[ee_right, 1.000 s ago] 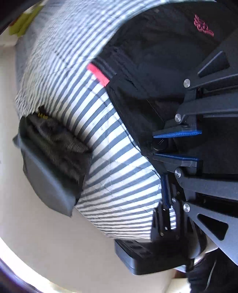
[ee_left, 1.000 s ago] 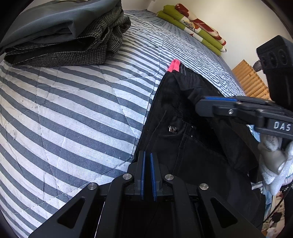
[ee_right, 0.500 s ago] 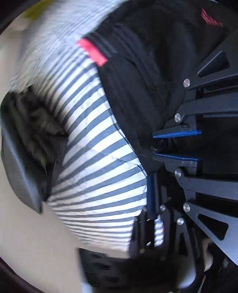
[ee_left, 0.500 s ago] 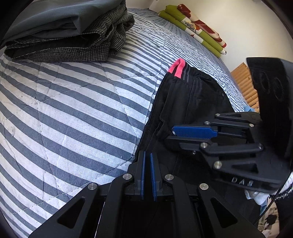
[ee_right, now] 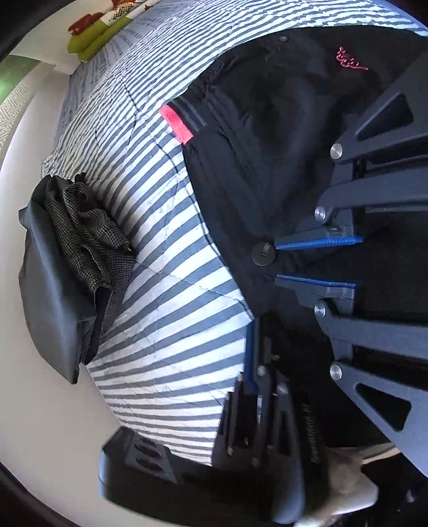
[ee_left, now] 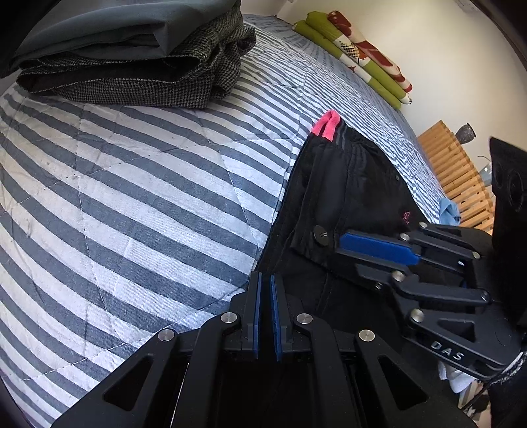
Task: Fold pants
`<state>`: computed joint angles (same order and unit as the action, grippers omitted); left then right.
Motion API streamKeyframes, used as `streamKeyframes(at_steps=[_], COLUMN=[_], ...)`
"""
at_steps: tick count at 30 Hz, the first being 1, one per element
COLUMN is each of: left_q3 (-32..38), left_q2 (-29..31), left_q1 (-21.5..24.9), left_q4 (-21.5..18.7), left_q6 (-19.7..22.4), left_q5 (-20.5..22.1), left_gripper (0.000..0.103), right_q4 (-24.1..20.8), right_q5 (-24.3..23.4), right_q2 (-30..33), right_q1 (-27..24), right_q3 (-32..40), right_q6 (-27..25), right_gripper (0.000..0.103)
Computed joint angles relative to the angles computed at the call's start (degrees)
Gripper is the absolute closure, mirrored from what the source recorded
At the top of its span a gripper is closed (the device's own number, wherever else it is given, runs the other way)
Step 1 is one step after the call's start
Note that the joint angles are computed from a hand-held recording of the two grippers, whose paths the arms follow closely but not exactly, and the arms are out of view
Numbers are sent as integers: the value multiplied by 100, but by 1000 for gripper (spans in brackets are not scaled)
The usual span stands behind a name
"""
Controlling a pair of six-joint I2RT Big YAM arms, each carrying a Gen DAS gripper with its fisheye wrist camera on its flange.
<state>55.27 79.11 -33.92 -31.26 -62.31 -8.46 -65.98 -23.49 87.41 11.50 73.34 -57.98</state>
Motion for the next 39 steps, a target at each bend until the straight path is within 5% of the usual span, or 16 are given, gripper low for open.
streamKeyframes(at_steps=[10, 15, 25, 30, 35, 39], left_q3=[36, 72, 180, 192, 176, 158], left_q2=[58, 85, 191, 214, 200, 189], left_q1=[26, 17, 23, 18, 22, 27], left_q4=[5, -42, -89, -90, -84, -65], left_q6=[69, 97, 151, 173, 190, 190], left_q5=[11, -36, -87, -118, -111, -99], left_gripper=[96, 96, 96, 96, 96, 96], right_q4=[-532, -174, -461, -527, -719, -1327], right_q5=[-93, 109, 115, 30, -57, -428], right_q2=[475, 397, 506, 845, 1031, 1274], right_q1=[7, 42, 11, 39, 3, -135], right_q3=[441, 267, 414, 804, 1016, 1379], right_q6=[225, 156, -60, 307, 450, 530], right_gripper=[89, 87, 87, 88, 88, 88])
